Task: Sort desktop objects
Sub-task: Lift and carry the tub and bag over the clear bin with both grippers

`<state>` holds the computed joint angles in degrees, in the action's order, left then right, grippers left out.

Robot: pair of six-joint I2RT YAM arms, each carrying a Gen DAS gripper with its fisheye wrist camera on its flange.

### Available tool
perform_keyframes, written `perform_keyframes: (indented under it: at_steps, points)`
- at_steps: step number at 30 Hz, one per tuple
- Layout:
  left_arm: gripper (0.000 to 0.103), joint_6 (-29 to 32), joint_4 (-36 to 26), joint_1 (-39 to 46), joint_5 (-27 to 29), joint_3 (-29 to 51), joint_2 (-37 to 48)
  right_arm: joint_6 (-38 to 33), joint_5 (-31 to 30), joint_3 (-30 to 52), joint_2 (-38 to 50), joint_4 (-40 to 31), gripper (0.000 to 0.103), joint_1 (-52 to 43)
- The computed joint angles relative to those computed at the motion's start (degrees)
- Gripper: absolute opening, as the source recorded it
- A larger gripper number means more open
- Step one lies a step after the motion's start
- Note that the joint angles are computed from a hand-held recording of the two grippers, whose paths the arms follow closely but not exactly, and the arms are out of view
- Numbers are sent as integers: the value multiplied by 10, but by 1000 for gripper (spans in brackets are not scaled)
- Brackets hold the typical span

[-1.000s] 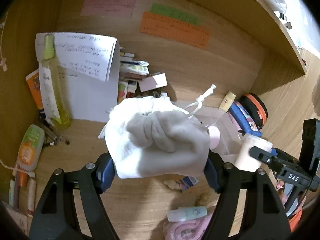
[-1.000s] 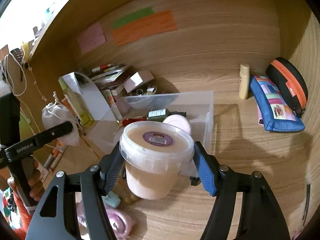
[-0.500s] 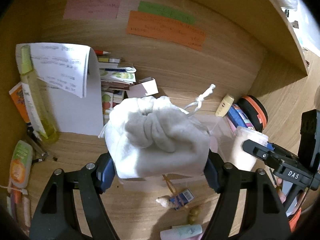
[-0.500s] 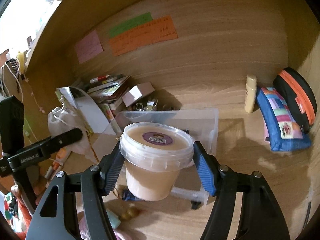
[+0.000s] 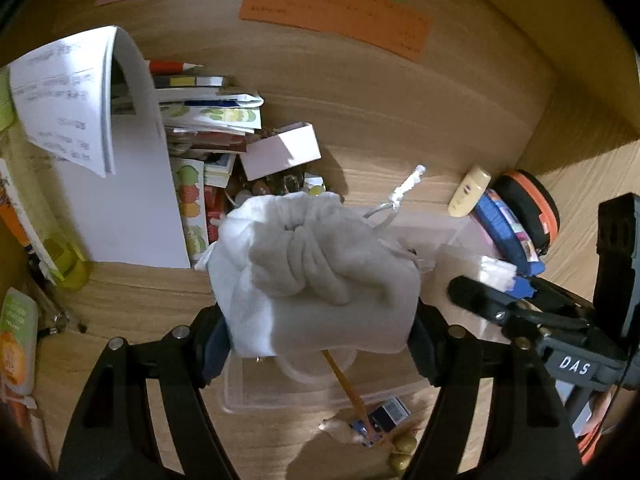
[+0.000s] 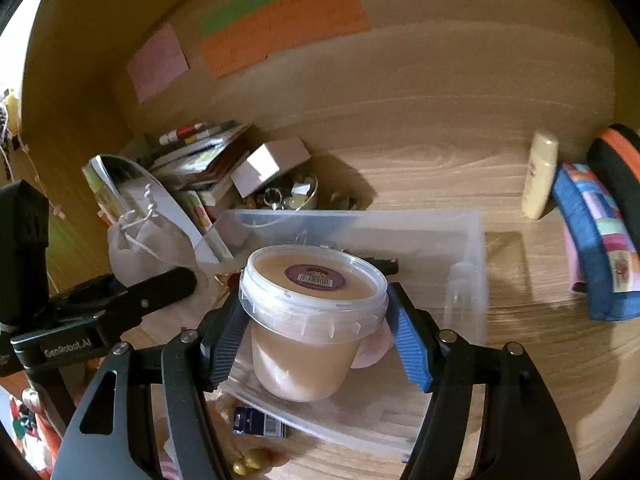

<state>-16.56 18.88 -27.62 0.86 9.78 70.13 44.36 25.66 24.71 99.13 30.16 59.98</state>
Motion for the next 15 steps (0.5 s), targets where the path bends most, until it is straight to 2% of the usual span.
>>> perform_keyframes:
  at_steps: [4, 11, 15]
  points:
    - [74, 5, 21, -8, -4, 4, 32, -10, -20, 20, 39, 11, 64, -6]
    - [74, 13, 47, 6, 32, 21, 107, -19, 8, 31, 59, 6, 64, 11]
    - [73, 12, 47, -22, -10, 20, 110, -24, 19, 42, 61, -19, 64, 22]
